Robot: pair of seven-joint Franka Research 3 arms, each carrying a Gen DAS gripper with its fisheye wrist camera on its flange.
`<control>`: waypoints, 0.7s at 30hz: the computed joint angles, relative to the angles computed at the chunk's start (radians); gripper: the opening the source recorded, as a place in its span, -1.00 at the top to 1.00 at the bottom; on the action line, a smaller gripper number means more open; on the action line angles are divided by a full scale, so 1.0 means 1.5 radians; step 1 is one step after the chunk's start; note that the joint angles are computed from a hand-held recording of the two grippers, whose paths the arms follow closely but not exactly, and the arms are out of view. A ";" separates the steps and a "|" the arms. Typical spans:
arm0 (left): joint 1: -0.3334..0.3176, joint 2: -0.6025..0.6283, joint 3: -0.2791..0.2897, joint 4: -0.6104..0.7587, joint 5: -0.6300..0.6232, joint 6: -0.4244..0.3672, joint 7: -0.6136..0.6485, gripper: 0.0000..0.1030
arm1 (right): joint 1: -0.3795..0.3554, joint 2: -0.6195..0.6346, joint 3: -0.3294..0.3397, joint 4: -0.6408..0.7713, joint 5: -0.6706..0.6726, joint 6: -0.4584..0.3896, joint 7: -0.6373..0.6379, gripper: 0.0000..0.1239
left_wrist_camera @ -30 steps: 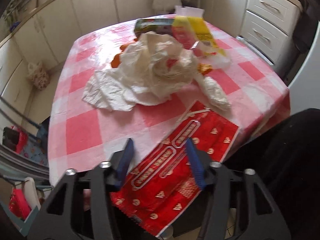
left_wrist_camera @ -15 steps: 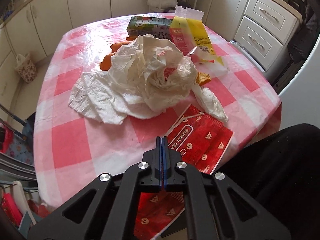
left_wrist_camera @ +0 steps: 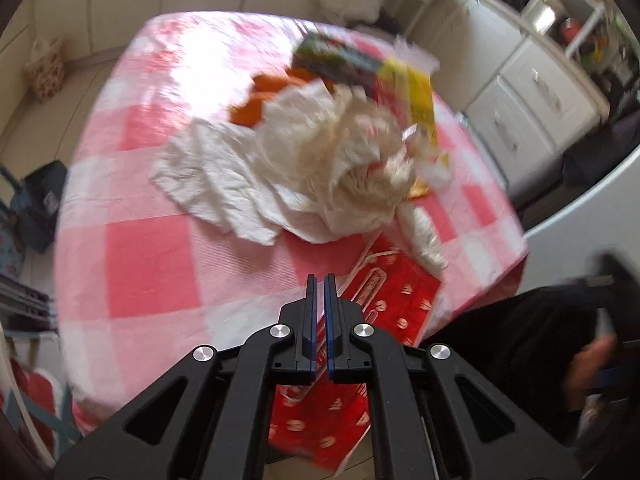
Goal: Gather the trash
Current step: 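Carry the red wrapper with the left gripper over the yellow bucket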
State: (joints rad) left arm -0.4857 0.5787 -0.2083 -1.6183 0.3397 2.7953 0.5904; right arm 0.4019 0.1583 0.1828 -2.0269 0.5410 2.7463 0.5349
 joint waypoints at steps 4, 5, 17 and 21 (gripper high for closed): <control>-0.034 -0.090 0.055 -0.119 0.031 0.067 -0.129 0.58 | 0.043 0.101 -0.033 0.094 -0.142 -0.039 0.142 -0.23; -0.039 -0.111 0.062 -0.149 0.040 0.076 -0.165 0.42 | 0.045 0.118 -0.034 0.111 -0.158 -0.056 0.161 -0.22; 0.101 -0.051 -0.112 -0.255 -0.095 0.249 -0.236 -0.32 | 0.007 0.153 0.002 0.145 -0.133 -0.087 0.153 -0.28; 0.075 -0.014 -0.090 -0.232 -0.113 0.326 -0.236 -0.39 | 0.007 0.149 -0.002 0.152 -0.132 -0.101 0.146 -0.29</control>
State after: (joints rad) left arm -0.3736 0.5577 -0.3439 -1.9663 0.1703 3.2837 0.2364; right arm 0.4119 0.3818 0.1796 -1.7987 0.3426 2.5943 0.7533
